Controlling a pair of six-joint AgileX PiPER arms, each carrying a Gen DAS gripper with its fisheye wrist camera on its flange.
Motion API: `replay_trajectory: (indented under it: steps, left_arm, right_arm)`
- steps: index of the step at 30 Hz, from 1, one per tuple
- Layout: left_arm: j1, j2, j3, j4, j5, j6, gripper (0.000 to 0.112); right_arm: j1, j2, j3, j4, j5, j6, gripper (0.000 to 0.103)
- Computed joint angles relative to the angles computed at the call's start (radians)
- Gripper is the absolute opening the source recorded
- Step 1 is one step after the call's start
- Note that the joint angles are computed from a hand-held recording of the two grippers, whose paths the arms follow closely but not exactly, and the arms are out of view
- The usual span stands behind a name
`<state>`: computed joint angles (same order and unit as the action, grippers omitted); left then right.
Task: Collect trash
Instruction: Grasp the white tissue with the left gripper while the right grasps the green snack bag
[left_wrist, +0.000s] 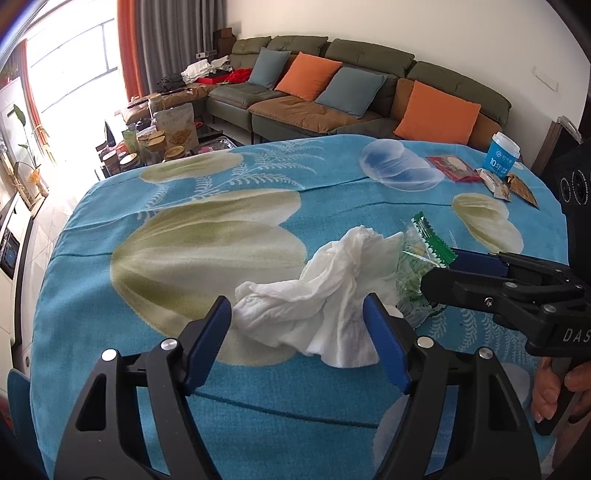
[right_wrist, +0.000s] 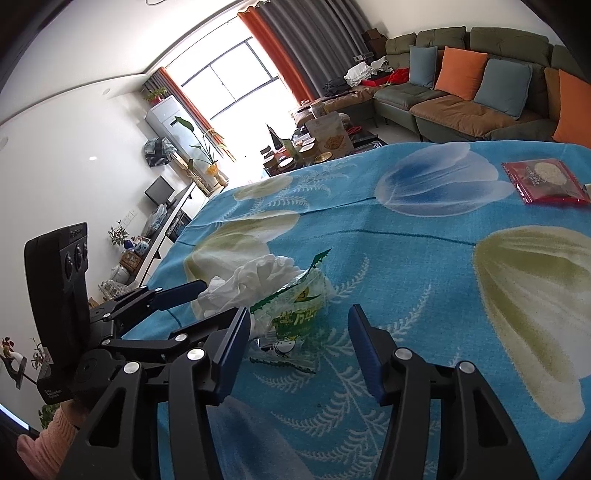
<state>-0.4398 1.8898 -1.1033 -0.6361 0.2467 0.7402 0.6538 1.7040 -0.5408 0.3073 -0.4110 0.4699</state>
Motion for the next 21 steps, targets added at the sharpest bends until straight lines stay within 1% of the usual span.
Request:
replay_trajectory:
  steps: [2,4,6,8,9,10,12,14,17,21]
  left_arm:
    - [0.001,0.018,-0.022,0.038,0.023,-0.04,0.066]
    - [-0.002,0.017,-0.02,0.042,0.016,-0.044,0.061]
    - [0.003,0.017,-0.023,0.015,0.029,-0.022,0.05]
    - [0.003,0.017,-0.024,-0.001,0.036,-0.006,0.043]
    - [0.0,0.016,-0.023,-0.006,0.036,-0.001,0.037]
    - [0.0,0.015,-0.022,-0.019,0.042,0.014,0.034]
    - [-0.001,0.01,-0.018,-0.05,0.052,0.048,0.02]
    - [0.0,0.004,-0.01,-0.088,0.059,0.083,0.012]
    - [0.004,-0.01,0.013,-0.14,0.056,0.124,0.008]
    - [0.02,-0.046,0.058,-0.245,0.052,0.216,0.008]
  right_arm:
    - [-0.007,-0.001,0.003,-0.015,0.001,0.017,0.049]
    - [-0.017,0.002,0.003,-0.054,0.003,0.054,0.044]
    - [-0.025,0.004,0.006,-0.085,0.002,0.084,0.039]
    - [-0.03,0.005,0.007,-0.106,0.003,0.102,0.034]
    - [-0.03,0.003,0.01,-0.104,0.002,0.102,0.033]
    - [-0.033,0.001,0.014,-0.115,0.0,0.112,0.032]
    - [-0.032,-0.002,0.019,-0.116,-0.006,0.119,0.028]
    - [-0.038,-0.004,0.027,-0.137,-0.018,0.14,0.026]
    - [-0.037,-0.012,0.039,-0.133,-0.03,0.135,0.023]
    - [-0.032,-0.027,0.056,-0.13,-0.049,0.136,0.02]
